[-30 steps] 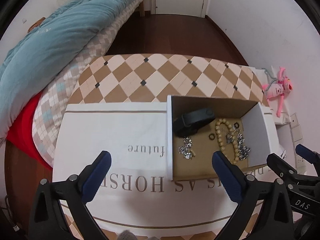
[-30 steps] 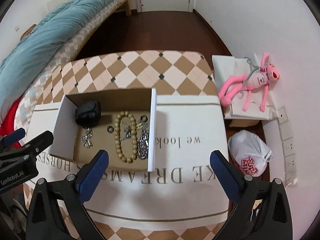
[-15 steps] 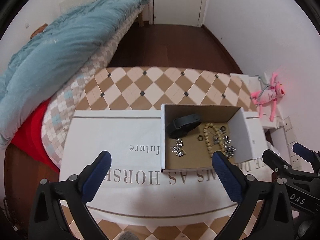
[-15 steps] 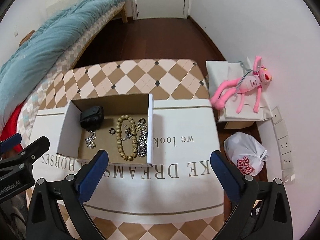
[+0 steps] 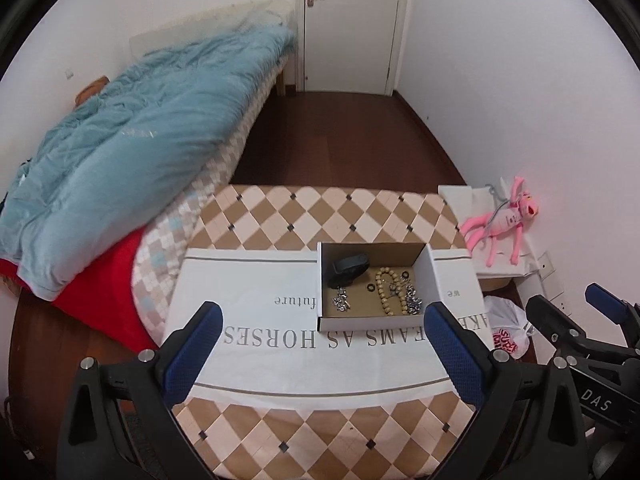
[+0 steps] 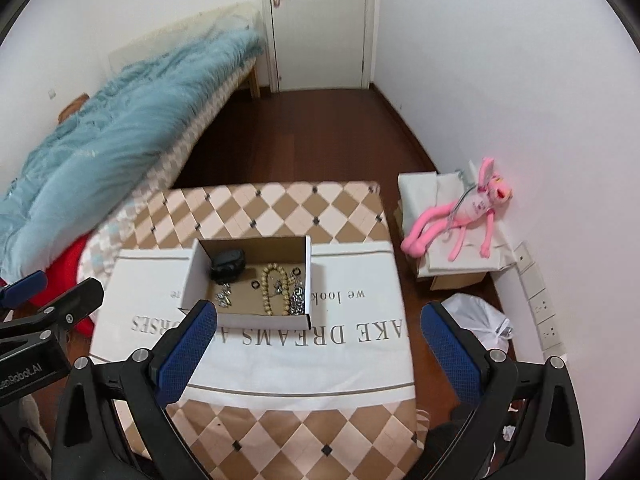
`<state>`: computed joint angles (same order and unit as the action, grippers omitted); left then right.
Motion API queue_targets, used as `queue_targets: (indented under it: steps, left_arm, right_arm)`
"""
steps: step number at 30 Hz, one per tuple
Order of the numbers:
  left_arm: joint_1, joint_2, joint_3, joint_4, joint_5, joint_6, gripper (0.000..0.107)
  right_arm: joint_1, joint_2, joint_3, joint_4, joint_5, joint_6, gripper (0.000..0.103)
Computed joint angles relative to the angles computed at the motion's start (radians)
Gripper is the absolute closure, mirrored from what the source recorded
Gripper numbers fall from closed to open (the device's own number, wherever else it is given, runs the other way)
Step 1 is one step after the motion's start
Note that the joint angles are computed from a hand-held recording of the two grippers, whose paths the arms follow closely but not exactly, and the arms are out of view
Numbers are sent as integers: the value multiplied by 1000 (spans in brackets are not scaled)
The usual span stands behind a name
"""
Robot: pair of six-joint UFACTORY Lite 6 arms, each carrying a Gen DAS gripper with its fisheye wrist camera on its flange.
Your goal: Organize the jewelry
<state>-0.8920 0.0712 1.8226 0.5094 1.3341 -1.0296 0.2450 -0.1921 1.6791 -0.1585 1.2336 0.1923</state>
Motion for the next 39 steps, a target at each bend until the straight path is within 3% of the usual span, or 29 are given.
queue_targets:
  steps: [10, 19, 25, 29, 39]
  left_arm:
    - [-176, 88, 334, 91, 283, -42, 4]
    - [-267, 248, 662, 153, 473, 29, 4]
    - [-270, 295, 740, 156, 510, 47, 4]
    - [-219, 304, 729, 113, 485, 58, 4]
    - [-59, 359, 742, 3, 428, 142, 4]
  right_arm:
    - [106, 47, 388, -70, 258, 47, 0]
    - [155, 119, 619, -106, 394, 52, 0]
    - [149, 150, 692, -99, 439, 43, 0]
    - [129, 179, 730, -96, 461, 26, 0]
    - [32, 254, 696, -25, 402, -23, 0]
